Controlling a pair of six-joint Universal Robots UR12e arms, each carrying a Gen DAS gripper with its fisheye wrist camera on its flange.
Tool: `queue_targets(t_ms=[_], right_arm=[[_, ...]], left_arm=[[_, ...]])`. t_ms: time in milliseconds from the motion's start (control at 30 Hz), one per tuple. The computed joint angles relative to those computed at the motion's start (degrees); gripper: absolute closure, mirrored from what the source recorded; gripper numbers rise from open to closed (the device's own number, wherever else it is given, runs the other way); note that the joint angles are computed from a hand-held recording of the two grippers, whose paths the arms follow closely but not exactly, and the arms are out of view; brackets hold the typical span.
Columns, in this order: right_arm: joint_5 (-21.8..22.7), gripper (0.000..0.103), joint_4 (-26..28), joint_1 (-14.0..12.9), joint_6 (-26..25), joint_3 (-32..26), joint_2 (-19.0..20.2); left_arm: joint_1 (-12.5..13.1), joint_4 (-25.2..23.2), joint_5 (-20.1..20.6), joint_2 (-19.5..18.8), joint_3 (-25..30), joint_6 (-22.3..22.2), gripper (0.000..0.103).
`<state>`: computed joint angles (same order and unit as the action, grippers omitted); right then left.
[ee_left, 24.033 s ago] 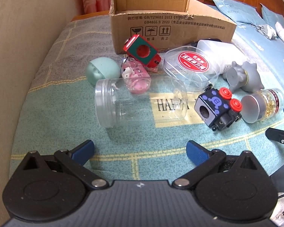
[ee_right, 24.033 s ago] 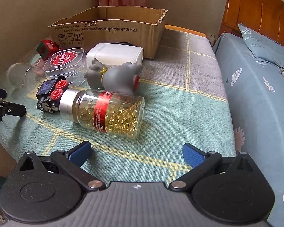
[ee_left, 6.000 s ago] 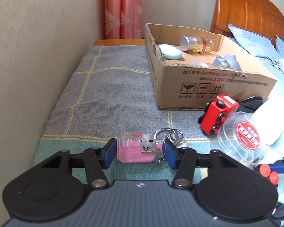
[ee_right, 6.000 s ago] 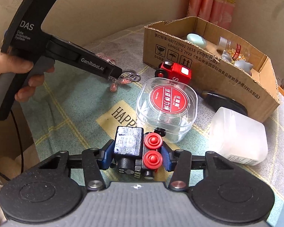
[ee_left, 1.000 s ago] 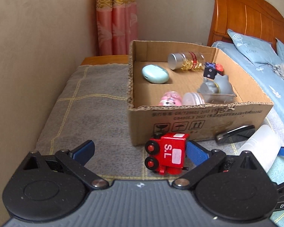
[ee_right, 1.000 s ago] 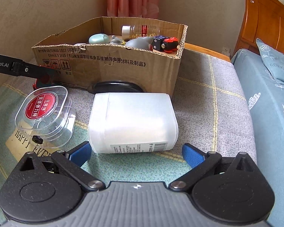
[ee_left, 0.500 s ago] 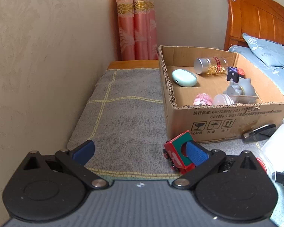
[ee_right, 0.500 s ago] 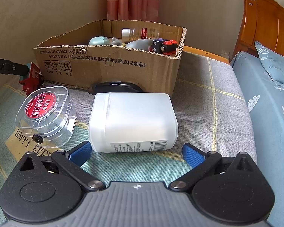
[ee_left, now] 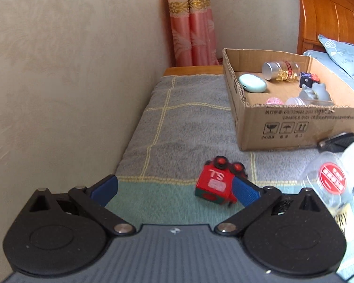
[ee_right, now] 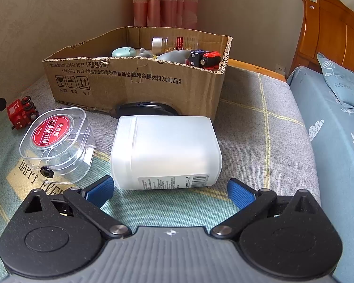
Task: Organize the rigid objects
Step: 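Grasp the red train with the left tool while the right tool grasps the white container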
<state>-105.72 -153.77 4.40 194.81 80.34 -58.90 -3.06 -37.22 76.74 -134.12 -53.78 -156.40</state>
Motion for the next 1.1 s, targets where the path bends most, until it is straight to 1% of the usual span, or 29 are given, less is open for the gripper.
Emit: queue_targets(t_ms=[67,167,267,333,400,433,533,600,633,667,700,767,900,967,1100], right_arm=[[-0.02,0.0,-0.37,0.0,-0.1,0.13,-0.01],[0.01,0.0,-0.25,0.01,-0.11,0.13,-0.05],[0.04,0.0,0.18,0.05,-0.02,0.17,-0.21],[0.09,0.0,0.16,0.08,-0.09,0.32,-0.31],[0.21,0.0,0.26,0.06,-0.17,0.34,-0.36],[0.28,0.0,0.38,0.04,-0.21,0.3,-0.37],[0.48,0.0,0.53,-0.02,-0.35,0.26,-0.4],[0.73,0.0,0.53,-0.1,-0.59,0.25,-0.4],[0.89,0.0,0.49,-0.14,-0.75,0.23,-0.38],[1.05,0.0,0.47,-0.19,-0.93,0.22,-0.38],[1.22,0.0,0.47,-0.24,-1.08,0.2,-0.37],[1.44,0.0,0.63,-0.32,-1.27,0.05,-0.32],[2.13,0.0,3.09,-0.53,-0.98,-1.12,-0.16],[2.9,0.0,4.33,-0.69,-0.74,-1.72,-0.12],[4.76,0.0,4.16,-1.06,-0.1,-2.48,-0.02]], left_arm=[[0.24,-1.76,-2.17,0.1,0.01,1.38,0.001],[0.15,-5.22,-4.31,-0.4,0.84,3.46,0.001],[-0.11,-8.97,-5.35,-1.33,2.27,4.33,0.001],[-0.22,-10.62,-5.64,-1.95,3.04,4.73,0.001],[-0.42,-10.37,-4.94,-2.46,3.31,4.41,0.004],[-0.4,-10.28,-5.19,-2.69,3.47,4.16,0.004],[0.04,-11.25,-7.51,-3.31,4.48,3.65,0.01],[0.19,-10.76,-8.35,-3.38,4.48,4.65,0.019],[0.24,-10.73,-8.79,-3.46,4.63,5.38,0.02],[0.25,-10.78,-9.07,-3.58,4.84,5.85,0.025],[0.27,-10.96,-9.49,-3.72,5.14,6.25,0.03],[0.28,-12.06,-10.42,-4.13,6.12,6.86,0.036],[0.16,-12.51,-11.08,-4.54,6.87,7.26,0.042],[0.11,-12.43,-11.07,-4.59,6.94,7.44,0.042],[0.08,-12.58,-11.17,-4.74,7.19,7.51,0.042]])
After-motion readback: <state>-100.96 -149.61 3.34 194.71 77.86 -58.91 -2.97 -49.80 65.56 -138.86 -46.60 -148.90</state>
